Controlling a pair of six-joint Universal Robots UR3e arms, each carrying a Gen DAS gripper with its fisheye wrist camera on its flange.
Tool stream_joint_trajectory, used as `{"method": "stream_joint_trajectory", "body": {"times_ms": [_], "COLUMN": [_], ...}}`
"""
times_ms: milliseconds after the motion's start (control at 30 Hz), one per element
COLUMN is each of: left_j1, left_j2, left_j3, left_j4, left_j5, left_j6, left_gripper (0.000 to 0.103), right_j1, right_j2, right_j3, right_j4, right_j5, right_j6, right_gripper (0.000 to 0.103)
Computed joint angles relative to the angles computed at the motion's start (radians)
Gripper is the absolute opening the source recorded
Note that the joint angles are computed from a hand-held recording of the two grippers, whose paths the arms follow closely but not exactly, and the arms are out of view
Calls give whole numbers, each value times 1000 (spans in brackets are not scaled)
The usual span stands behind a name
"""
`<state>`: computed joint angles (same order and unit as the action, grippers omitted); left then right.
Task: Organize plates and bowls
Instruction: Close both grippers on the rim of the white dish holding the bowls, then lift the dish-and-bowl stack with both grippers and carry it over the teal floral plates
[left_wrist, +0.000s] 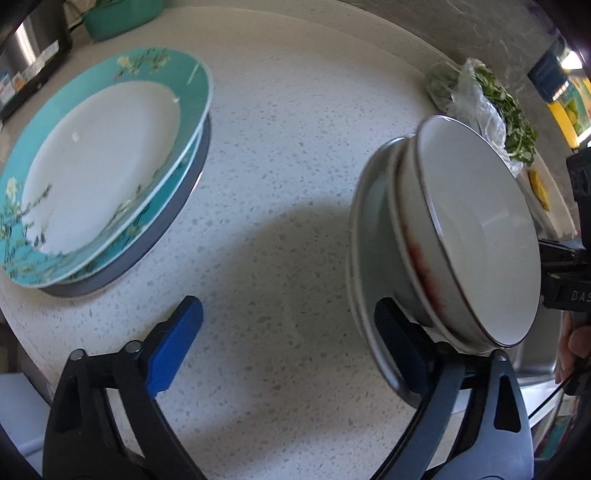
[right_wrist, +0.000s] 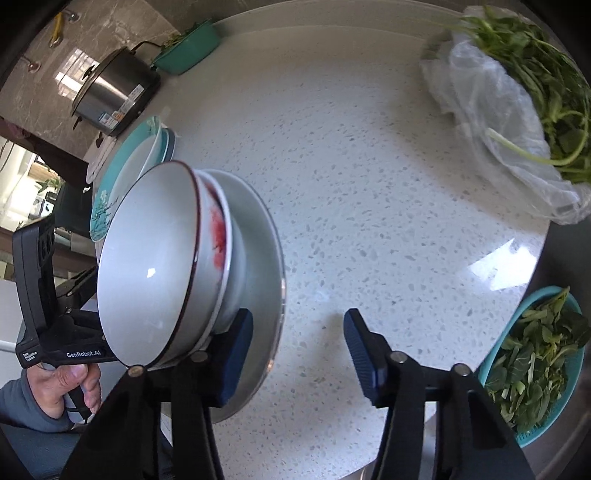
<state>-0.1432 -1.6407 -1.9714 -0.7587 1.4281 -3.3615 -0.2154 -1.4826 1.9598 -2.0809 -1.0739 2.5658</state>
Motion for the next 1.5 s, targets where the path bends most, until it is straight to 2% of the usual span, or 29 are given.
{"method": "stream_joint_trajectory", "body": {"times_ms": [33, 100, 200, 300, 333, 467, 633, 933, 1500], "left_j1": [-8, -19, -28, -33, -30, -42, -67, -40, -59], "left_j2": [-11, -37, -69, -99, -110, -131, -156, -65, -11], "left_j3": [11, 28, 53, 81, 89, 104, 132, 58, 56], "left_j4": [6, 43, 79, 91, 92, 99, 104, 77, 24], "left_j5": [3, -19, -45, -73, -93, -120, -96, -92, -78], "left_j6": [-1, 10, 7, -2, -3, 3, -7, 26, 24], "left_gripper": [84, 61, 42, 31, 30, 19, 19, 18, 17], "right_j1": [4, 8, 13, 25, 26, 36, 26, 16, 2], "right_j2": [7, 17, 25, 48, 53, 41, 32, 23, -35], "right_j3": [5, 9, 12, -1, -2, 21, 32, 42, 63], "right_j4": [-14, -25, -43, -49, -43, -84, -89, -96, -70], "right_j5": [2, 7, 22, 38, 50, 45, 46, 52, 56], "right_j6": [9, 14, 16, 14, 6, 10, 5, 12, 7], "right_gripper": [51, 50, 45, 27, 22, 22, 22, 22, 21]}}
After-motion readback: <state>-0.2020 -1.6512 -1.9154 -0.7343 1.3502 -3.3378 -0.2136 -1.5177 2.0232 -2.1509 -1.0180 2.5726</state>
